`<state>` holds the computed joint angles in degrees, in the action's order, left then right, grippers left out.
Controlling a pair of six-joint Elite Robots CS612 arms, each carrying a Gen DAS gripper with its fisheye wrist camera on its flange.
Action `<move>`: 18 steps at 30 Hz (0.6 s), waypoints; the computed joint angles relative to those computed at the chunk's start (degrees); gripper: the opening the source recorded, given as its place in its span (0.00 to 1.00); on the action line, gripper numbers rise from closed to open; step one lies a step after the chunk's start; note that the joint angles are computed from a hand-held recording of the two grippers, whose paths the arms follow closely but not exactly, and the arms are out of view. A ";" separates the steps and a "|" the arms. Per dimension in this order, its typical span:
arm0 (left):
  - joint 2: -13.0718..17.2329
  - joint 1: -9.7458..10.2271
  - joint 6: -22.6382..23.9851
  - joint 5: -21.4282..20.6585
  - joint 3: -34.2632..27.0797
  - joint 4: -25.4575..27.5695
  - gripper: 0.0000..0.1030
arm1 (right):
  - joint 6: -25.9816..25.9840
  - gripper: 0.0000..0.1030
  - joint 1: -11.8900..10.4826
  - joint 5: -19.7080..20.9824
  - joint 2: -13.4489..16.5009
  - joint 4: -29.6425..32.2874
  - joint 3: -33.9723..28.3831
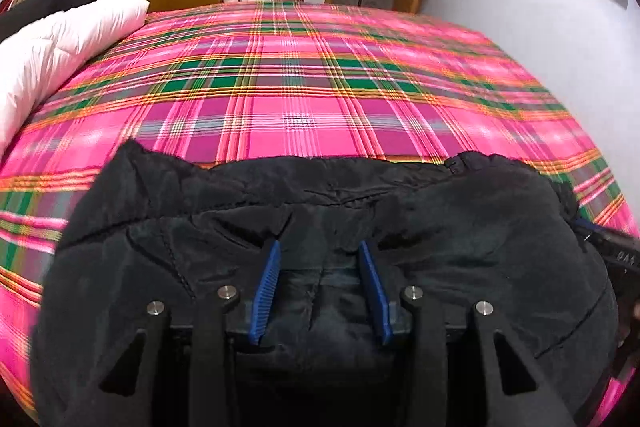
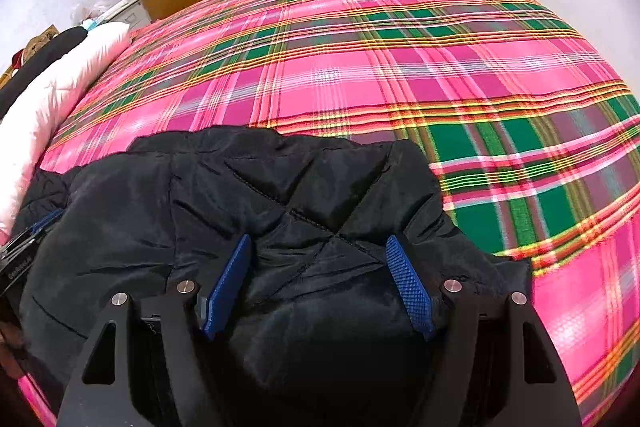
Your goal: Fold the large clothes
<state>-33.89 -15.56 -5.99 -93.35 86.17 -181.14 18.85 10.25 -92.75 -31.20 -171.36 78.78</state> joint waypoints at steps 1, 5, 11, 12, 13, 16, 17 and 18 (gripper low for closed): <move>-0.66 0.02 0.79 0.00 0.13 1.23 0.43 | -0.22 0.67 0.07 -0.32 -0.46 -0.20 0.41; -3.25 0.89 1.45 -1.46 2.60 -1.41 0.42 | -0.22 0.67 0.38 0.14 -4.03 -6.83 5.01; -4.78 3.17 1.49 2.19 7.18 -9.34 0.42 | -0.66 0.67 1.07 0.30 -6.56 -16.14 11.71; -4.34 3.52 0.89 2.90 6.65 -7.06 0.42 | -0.05 0.67 0.97 0.01 -5.97 -13.47 11.21; -3.67 3.98 0.05 2.77 6.02 -5.05 0.43 | 0.54 0.67 0.79 -0.02 -5.54 -11.14 10.62; -1.84 4.62 -0.84 1.29 5.46 -7.75 0.45 | 0.74 0.67 -0.08 -0.23 -2.83 -10.80 9.17; -1.53 4.63 -1.56 1.14 5.24 -8.06 0.45 | 0.92 0.67 -0.29 -0.05 -2.44 -11.17 8.98; -1.01 4.59 -1.88 1.12 4.81 -8.46 0.45 | 0.93 0.67 -0.31 -0.45 -1.85 -11.19 8.40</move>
<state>-34.90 -10.97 -7.86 -92.23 90.99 -189.60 19.78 9.94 -93.20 -33.05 -182.55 87.19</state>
